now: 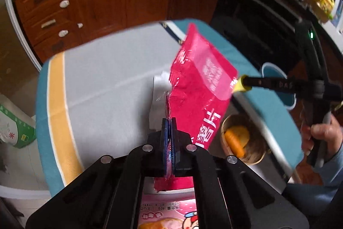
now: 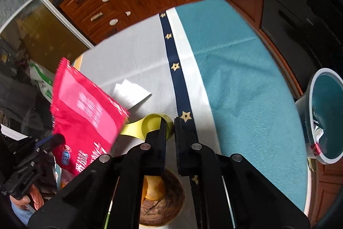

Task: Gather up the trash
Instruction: 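Grasp the red chip bag with the left tool while the right grasps the yellow spoon, then carry chip bag and spoon to the bin and open both tools to drop them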

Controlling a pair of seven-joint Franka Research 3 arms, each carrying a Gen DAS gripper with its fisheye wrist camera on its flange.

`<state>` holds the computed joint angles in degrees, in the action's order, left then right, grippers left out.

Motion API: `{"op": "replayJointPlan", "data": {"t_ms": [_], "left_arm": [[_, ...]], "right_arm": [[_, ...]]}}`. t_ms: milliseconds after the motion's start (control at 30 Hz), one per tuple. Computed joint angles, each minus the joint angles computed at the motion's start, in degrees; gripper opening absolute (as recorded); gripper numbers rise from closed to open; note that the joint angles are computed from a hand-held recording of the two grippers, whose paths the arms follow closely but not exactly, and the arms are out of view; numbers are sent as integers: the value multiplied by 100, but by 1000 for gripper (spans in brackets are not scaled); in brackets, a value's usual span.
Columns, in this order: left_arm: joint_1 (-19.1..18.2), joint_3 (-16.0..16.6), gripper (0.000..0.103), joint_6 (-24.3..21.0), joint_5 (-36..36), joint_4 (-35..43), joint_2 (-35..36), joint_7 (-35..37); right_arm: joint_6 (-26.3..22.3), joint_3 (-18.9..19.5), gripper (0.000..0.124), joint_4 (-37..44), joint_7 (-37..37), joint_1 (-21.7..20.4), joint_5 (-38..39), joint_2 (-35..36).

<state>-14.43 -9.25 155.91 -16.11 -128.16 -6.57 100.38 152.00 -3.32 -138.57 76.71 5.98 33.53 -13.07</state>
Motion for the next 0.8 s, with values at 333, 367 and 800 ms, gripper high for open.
{"op": "replayJointPlan", "data": {"t_ms": [333, 367, 800], "left_arm": [[-190, -68, 2, 50, 302, 79, -352, -370], [-233, -84, 2, 47, 326, 97, -377, -401], [-583, -333, 2, -89, 1030, 496, -380, -1081]], "right_arm": [[-13, -276, 7, -390, -194, -152, 336, -653], [-17, -313, 7, -449, -219, -179, 360, -745], [-209, -811, 7, -956, -675, -515, 671, -1582]]}}
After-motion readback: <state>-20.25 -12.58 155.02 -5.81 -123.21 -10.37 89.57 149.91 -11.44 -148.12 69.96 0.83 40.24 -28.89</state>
